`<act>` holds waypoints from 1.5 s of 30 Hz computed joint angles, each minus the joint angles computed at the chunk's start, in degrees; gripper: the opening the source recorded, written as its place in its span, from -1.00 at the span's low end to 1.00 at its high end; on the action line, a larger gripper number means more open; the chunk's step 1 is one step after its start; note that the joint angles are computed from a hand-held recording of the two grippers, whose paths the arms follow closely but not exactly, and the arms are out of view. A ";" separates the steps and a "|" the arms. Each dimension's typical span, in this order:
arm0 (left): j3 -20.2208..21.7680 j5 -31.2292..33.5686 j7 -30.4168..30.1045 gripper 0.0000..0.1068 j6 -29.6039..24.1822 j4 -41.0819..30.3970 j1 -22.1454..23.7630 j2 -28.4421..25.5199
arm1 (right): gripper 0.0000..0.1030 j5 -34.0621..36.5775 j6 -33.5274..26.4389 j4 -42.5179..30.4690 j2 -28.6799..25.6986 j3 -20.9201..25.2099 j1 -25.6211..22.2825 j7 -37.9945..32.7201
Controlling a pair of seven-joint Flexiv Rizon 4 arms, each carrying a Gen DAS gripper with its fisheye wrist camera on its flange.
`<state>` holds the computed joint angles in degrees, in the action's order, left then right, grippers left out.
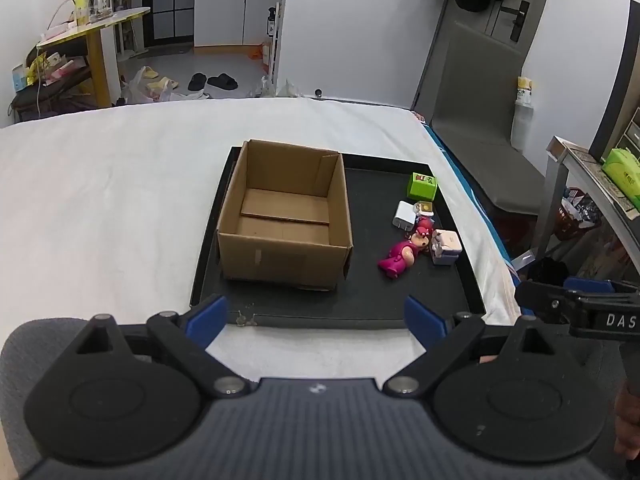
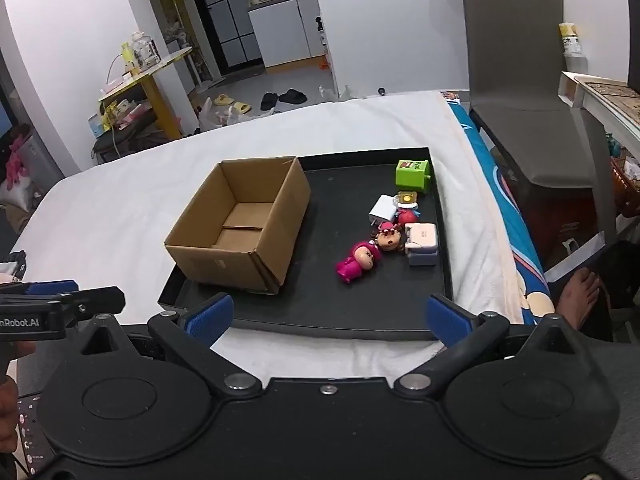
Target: Organize rigid objects
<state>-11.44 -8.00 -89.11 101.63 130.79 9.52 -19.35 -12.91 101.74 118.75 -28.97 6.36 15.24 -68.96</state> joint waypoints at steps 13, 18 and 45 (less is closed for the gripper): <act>2.85 -0.73 0.28 0.77 -0.41 0.18 -2.95 1.74 | 1.00 0.38 -0.75 0.14 0.28 -0.17 0.22 0.63; 2.25 -0.88 0.81 0.77 -0.61 0.36 -2.48 2.08 | 1.00 0.45 -1.02 0.02 0.25 0.61 -0.54 0.90; 1.50 -1.60 1.79 0.77 -1.35 0.91 -2.51 3.40 | 1.00 0.35 -1.61 0.04 1.18 0.98 -1.63 1.56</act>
<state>-9.94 -9.60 -87.32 100.28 131.70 7.01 -15.95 -12.56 100.13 118.79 -27.79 7.34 13.61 -67.40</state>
